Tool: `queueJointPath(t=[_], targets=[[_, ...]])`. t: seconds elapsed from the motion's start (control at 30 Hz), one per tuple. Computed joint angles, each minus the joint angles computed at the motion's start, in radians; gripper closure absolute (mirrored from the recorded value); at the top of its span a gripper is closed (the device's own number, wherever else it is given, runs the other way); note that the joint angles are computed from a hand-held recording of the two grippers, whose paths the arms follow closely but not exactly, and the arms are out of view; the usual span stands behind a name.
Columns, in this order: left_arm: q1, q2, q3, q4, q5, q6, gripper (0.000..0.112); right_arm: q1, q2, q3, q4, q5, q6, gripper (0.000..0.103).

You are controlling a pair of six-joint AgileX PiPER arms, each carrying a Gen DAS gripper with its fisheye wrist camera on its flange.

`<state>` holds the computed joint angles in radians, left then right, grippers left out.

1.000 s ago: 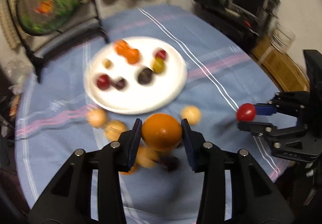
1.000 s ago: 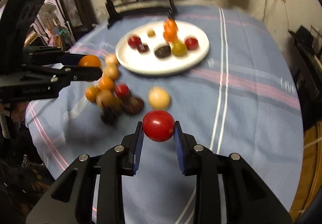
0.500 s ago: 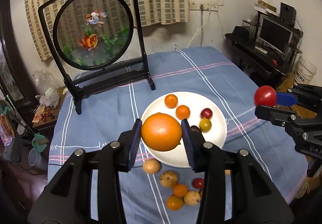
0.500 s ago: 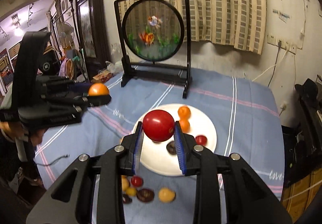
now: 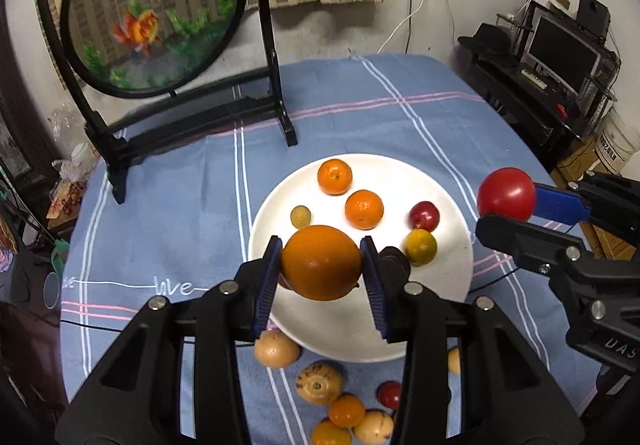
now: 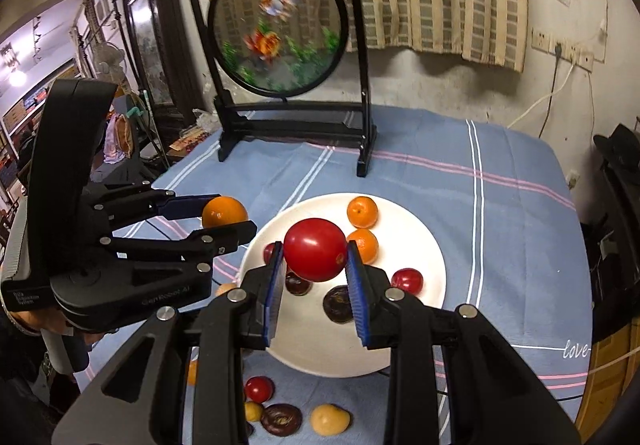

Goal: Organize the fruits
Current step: 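Carry both fruits onto the plate and open both tools, then move both open tools back to the fruit pile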

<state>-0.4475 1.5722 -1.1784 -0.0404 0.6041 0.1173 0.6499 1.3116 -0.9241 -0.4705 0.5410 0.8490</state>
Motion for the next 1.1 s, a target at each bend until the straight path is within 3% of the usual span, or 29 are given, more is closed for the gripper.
queueJointPath(t=[0.37, 0.57, 0.63, 0.7, 0.73, 0.8, 1.0, 1.1], targets=[[0.003, 0.215, -0.094, 0.054, -0.042, -0.028, 0.072, -0.164, 0.173, -0.015, 0.232, -0.132, -0.238, 0.073], [0.000, 0.303, -0.145, 0.059, -0.032, -0.010, 0.071, -0.200, 0.277, -0.053, 0.318, -0.130, -0.333, 0.073], [-0.005, 0.312, -0.147, 0.061, -0.042, -0.010, 0.069, -0.207, 0.303, -0.062, 0.317, -0.122, -0.323, 0.071], [-0.011, 0.316, -0.147, 0.078, -0.056, -0.025, 0.057, -0.226, 0.316, -0.059, 0.362, -0.127, -0.356, 0.066], [-0.012, 0.318, -0.150, 0.088, -0.057, -0.033, 0.051, -0.230, 0.312, -0.053, 0.355, -0.129, -0.342, 0.052], [-0.012, 0.315, -0.149, 0.103, -0.066, -0.044, 0.049, -0.233, 0.277, -0.019, 0.294, -0.153, -0.262, 0.038], [0.011, 0.257, -0.111, 0.067, -0.075, -0.015, 0.049, -0.235, 0.150, 0.038, 0.233, -0.134, -0.186, 0.038], [0.046, 0.186, -0.070, 0.011, -0.072, 0.034, 0.049, -0.195, 0.043, 0.075, 0.186, -0.080, -0.133, 0.038]])
